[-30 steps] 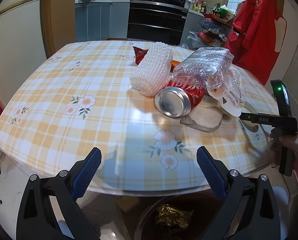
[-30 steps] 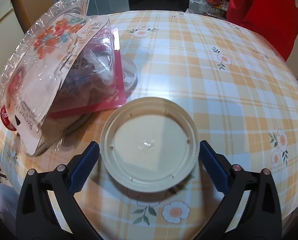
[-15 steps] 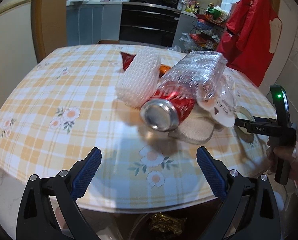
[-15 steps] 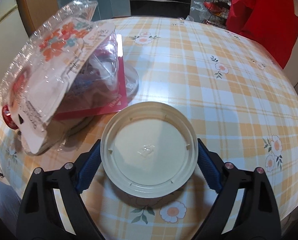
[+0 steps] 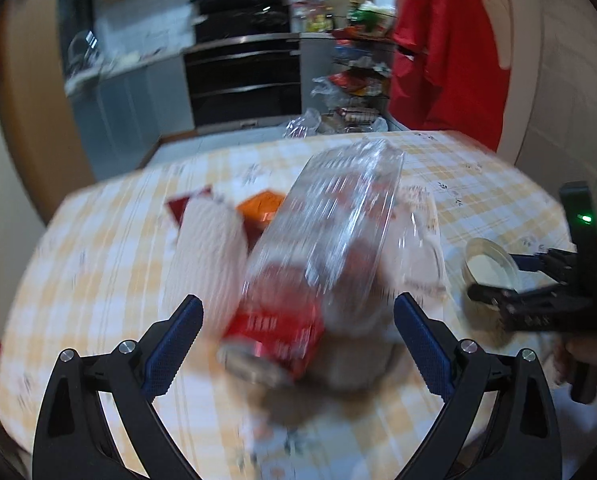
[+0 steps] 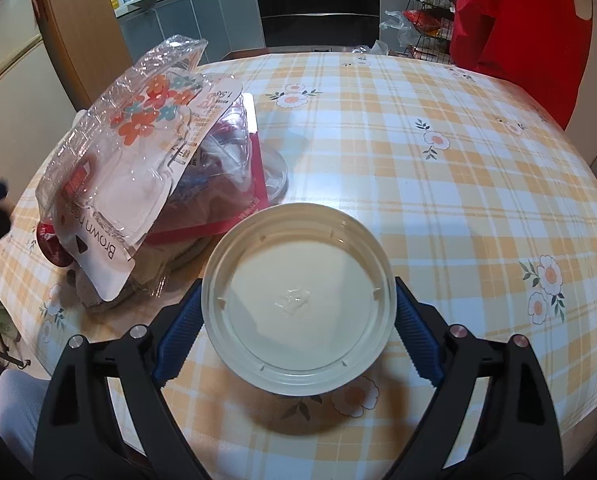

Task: Collect trash
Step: 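Grasp the clear plastic tray with the left tool and lift it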

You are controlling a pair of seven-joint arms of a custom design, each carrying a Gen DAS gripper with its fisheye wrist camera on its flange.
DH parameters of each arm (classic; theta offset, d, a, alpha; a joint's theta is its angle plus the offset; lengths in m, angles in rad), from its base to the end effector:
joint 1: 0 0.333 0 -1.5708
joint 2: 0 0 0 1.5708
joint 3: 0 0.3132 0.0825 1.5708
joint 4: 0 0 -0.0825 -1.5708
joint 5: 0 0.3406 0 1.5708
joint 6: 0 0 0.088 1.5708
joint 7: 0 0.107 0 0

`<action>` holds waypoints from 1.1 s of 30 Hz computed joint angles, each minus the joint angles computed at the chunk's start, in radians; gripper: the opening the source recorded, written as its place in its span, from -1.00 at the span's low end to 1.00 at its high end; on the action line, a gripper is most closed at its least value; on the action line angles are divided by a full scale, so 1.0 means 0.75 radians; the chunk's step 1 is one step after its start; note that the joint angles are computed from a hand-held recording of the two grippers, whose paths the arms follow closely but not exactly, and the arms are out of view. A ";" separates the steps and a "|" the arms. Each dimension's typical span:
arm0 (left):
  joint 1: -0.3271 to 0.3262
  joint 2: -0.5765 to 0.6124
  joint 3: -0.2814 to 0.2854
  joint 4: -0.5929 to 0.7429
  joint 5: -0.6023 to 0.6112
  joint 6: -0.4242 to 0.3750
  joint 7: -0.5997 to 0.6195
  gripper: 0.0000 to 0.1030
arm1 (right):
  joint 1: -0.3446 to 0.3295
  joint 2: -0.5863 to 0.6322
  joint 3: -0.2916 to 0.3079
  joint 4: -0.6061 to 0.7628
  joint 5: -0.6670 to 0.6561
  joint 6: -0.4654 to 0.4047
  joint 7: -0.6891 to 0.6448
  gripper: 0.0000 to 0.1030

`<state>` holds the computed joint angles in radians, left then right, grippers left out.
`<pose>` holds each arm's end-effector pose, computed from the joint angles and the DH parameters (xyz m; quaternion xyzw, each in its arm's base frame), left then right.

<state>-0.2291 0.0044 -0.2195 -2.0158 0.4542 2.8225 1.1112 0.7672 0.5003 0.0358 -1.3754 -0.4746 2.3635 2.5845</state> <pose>0.4973 -0.2635 0.5566 -0.5189 0.7510 -0.3117 0.2638 0.4948 0.4960 0.4928 -0.6865 0.6604 -0.1626 0.2574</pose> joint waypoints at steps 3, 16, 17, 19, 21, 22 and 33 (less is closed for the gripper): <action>-0.028 0.110 -0.002 0.146 0.110 -0.067 -0.008 0.75 | -0.005 -0.023 -0.001 -0.038 0.004 0.032 0.029 0.69; -0.158 0.311 0.060 0.397 0.206 -0.201 0.142 -0.11 | -0.035 -0.087 0.013 -0.154 0.008 0.129 0.101 0.69; -0.161 0.306 0.063 0.396 0.199 -0.206 0.147 -0.20 | -0.038 -0.092 0.014 -0.162 0.009 0.135 0.104 0.69; -0.148 0.286 0.061 0.371 0.163 -0.180 0.172 -0.22 | -0.039 -0.096 0.015 -0.167 0.006 0.143 0.109 0.69; -0.129 0.261 0.060 0.343 0.109 -0.155 0.189 -0.29 | -0.039 -0.100 0.014 -0.171 -0.001 0.154 0.117 0.69; -0.120 0.247 0.062 0.333 0.089 -0.151 0.187 -0.30 | -0.040 -0.100 0.015 -0.171 -0.002 0.158 0.118 0.69; -0.012 0.159 0.051 0.306 -0.195 -0.105 0.230 -0.53 | -0.025 -0.093 0.010 -0.127 -0.025 0.161 0.127 0.69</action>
